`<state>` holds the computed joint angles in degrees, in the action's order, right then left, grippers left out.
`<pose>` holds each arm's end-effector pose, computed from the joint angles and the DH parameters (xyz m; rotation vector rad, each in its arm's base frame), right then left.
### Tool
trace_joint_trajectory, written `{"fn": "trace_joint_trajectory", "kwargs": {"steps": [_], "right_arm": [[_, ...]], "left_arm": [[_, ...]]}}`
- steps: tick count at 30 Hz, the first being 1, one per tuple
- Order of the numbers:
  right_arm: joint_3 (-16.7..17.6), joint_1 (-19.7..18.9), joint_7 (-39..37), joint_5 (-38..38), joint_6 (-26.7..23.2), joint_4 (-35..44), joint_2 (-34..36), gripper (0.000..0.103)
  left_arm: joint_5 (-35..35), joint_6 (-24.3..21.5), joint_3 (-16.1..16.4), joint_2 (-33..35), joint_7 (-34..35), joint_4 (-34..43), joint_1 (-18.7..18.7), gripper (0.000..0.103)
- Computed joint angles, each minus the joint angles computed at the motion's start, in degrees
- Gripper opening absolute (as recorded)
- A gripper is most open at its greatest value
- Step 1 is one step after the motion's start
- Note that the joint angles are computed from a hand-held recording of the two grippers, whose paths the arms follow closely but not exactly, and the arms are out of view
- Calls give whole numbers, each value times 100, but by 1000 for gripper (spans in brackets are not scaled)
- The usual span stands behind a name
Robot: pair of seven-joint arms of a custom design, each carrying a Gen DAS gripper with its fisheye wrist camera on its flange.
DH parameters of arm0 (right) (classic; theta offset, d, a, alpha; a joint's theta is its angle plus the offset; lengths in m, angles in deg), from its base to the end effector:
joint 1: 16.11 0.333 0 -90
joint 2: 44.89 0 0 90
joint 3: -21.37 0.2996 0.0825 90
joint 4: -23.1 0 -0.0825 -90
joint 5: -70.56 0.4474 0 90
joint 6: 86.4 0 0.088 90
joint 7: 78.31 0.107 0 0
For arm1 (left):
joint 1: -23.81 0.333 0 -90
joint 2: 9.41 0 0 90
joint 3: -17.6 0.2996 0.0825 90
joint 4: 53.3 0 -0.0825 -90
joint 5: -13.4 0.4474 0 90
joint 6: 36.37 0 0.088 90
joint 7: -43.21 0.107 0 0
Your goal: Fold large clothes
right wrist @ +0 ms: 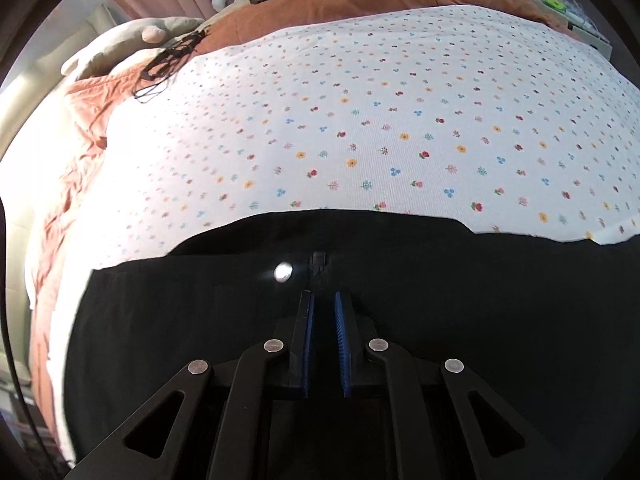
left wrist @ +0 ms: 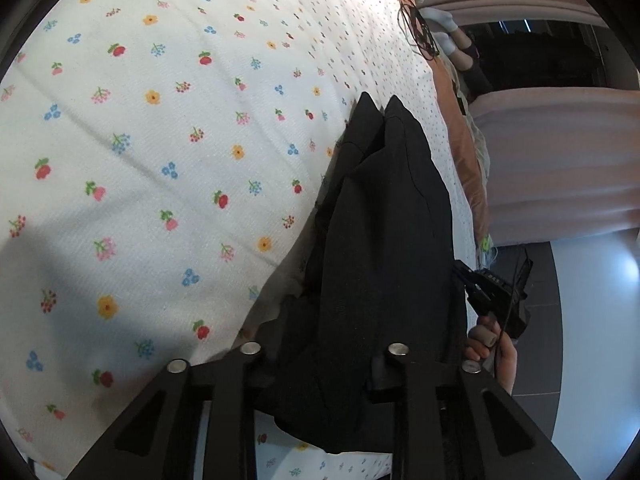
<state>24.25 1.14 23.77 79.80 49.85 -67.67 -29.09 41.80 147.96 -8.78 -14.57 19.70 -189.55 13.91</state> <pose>0.6981 0.2537 0.5013 -1.8902 1.8018 -0.1560 0.4381 -0.3802 0.3974 2.4451 -0.9665 1.2400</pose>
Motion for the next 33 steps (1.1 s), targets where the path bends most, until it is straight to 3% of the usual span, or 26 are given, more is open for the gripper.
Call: {"fn": "trace_joint_trajectory", "kwargs": {"steps": [2, 6, 10, 13, 17, 26, 33], "right_arm": [[32, 2, -122, 27, 161, -321, -301, 11], [123, -62, -552, 435, 337, -1209, -1123, 11], [164, -45, -872, 879, 394, -1928, -1834, 12], [164, 24, -1149, 1259, 356, -2448, -2355, 11], [161, 97, -1251, 1476, 290, -2998, -2881, 11], [79, 234, -1284, 1836, 212, -4336, -4115, 11], [-130, 479, -1620, 2454, 70, -4981, -4706, 12]], "left_arm": [[150, -105, -91, -79, -88, 26, 87, 20], [957, -87, -773, -347, -849, 96, 857, 16], [1263, -29, -1286, -561, -1092, 223, 1405, 14], [1266, -114, -1334, -603, -896, 404, 1419, 13], [1300, -253, -1078, -506, -626, 711, 1130, 13], [1453, -705, -256, -120, 23, 1550, 92, 12], [1322, -1147, 183, 197, 658, 2186, -616, 12]]}}
